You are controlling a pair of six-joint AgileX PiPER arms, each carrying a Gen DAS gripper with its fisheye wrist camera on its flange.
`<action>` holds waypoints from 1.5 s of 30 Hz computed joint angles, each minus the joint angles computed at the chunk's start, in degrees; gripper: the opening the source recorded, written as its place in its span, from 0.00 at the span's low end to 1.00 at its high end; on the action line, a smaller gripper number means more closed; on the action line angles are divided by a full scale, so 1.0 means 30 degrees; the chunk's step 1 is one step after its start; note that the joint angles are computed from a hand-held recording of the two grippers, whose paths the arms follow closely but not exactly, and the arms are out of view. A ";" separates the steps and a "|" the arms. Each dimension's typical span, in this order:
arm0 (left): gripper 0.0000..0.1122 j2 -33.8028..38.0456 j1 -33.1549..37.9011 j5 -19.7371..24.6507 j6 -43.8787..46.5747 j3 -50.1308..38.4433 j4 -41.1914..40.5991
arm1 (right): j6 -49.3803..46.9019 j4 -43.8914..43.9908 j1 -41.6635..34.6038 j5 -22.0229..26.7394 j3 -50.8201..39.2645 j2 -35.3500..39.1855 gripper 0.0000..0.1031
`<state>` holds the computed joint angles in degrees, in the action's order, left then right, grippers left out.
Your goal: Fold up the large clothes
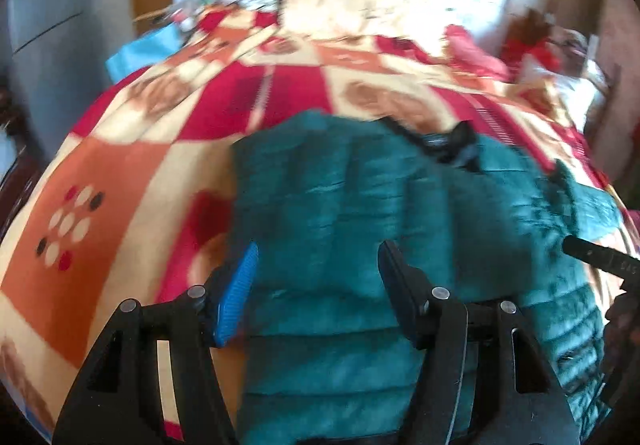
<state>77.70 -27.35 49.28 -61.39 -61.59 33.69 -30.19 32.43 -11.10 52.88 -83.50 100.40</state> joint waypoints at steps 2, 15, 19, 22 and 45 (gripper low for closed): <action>0.56 -0.0176 0.0625 -0.0313 -0.0208 0.0670 -0.0103 | 0.1141 -0.0719 0.0668 0.0266 -0.0974 0.0984 1.00; 0.56 0.1114 0.1424 -0.0520 -0.0332 0.0082 0.0666 | 0.0621 -0.3345 0.3326 -0.4943 -0.1352 0.0893 0.15; 0.56 0.1860 0.1296 -0.0382 -0.0326 -0.0251 0.0703 | 0.3843 -0.7672 0.3886 -0.6238 -0.3130 0.2149 0.14; 0.56 0.2105 0.1008 -0.0041 -0.0315 -0.0471 0.0877 | 0.3790 -0.7369 0.3471 -0.4196 -0.5992 0.4793 0.15; 0.57 0.5800 0.1501 -0.1075 -0.1454 -0.2904 0.0862 | 0.3884 -0.7726 0.4930 -0.2560 -0.6478 0.5862 0.54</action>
